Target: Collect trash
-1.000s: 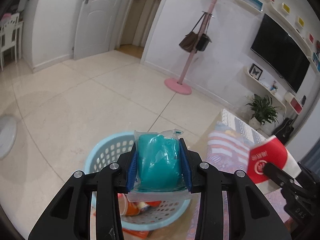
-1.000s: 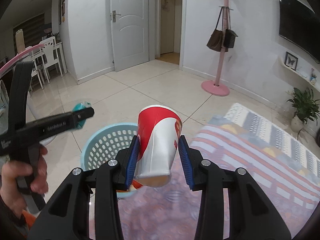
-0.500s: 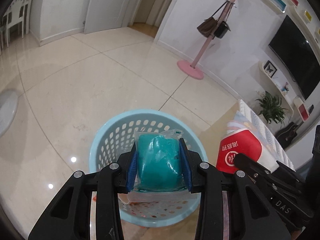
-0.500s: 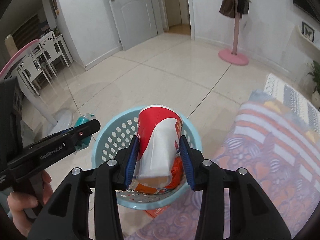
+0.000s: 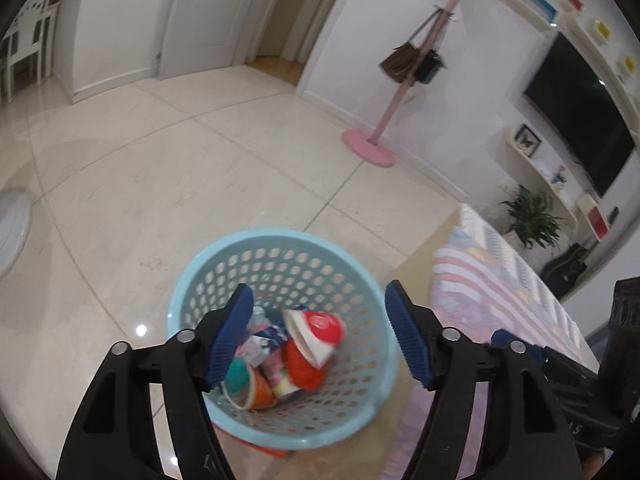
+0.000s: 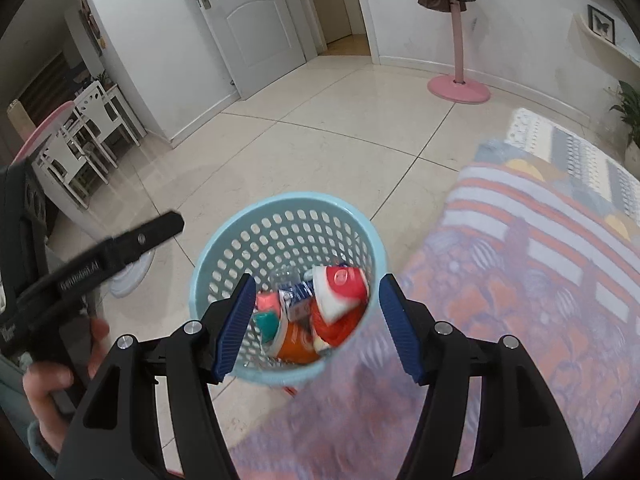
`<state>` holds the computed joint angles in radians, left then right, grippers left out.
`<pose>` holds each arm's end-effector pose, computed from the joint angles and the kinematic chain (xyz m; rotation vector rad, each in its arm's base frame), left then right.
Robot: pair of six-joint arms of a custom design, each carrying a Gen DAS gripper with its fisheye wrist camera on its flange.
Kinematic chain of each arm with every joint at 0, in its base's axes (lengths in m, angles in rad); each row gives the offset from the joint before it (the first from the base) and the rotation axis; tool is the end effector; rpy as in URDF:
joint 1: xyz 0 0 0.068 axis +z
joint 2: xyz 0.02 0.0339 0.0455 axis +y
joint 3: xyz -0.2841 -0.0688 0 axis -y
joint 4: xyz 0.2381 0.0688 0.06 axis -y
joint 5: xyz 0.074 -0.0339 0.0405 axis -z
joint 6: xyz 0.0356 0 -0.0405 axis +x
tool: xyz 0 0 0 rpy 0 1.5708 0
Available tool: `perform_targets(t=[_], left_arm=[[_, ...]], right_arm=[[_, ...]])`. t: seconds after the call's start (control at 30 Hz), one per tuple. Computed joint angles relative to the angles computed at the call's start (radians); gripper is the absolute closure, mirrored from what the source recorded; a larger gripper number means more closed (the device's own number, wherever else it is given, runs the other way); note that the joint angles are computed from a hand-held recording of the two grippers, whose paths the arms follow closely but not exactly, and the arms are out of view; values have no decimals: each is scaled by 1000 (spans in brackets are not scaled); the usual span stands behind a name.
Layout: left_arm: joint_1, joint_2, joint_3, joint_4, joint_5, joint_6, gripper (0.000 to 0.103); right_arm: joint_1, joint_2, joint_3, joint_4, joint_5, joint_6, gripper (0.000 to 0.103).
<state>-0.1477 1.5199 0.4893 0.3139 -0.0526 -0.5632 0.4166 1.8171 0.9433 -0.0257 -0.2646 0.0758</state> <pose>0.2595 -0.0367 0.1519 -0.5025 2.2503 -0.3083 0.3213 0.1524 0.1601 -0.5387 2.4456 0.5355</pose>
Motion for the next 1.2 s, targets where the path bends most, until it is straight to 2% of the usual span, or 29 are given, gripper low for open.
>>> perform_targets(t=[0.17, 0.3, 0.43, 0.5, 0.6, 0.63, 0.77, 0.97, 1.2], left_arm=[[-206, -127, 22, -128, -188, -43, 24], [-386, -207, 9, -209, -370, -143, 21], [-578, -205, 2, -262, -625, -282, 21], [-649, -162, 14, -278, -739, -329, 21], [-703, -84, 42, -290, -845, -357, 20], [-715, -44, 48, -276, -872, -363, 20], [-707, 24, 55, -264, -861, -407, 20], [-735, 80, 82, -336, -927, -497, 19], [-805, 121, 124, -385, -1048, -533, 13]], right_arm=[[-41, -227, -192, 26, 39, -67, 35], [-62, -413, -364, 140, 125, -141, 33], [-80, -567, -587, 382, 203, -184, 32], [-94, -577, -646, 469, 205, -200, 32], [-120, -518, -718, 623, 190, -233, 32], [-122, -494, -727, 651, 183, -228, 32], [-170, -405, -737, 746, 126, -219, 32], [-237, -295, -763, 879, 88, -201, 32], [-267, -272, -769, 913, 58, -175, 29]])
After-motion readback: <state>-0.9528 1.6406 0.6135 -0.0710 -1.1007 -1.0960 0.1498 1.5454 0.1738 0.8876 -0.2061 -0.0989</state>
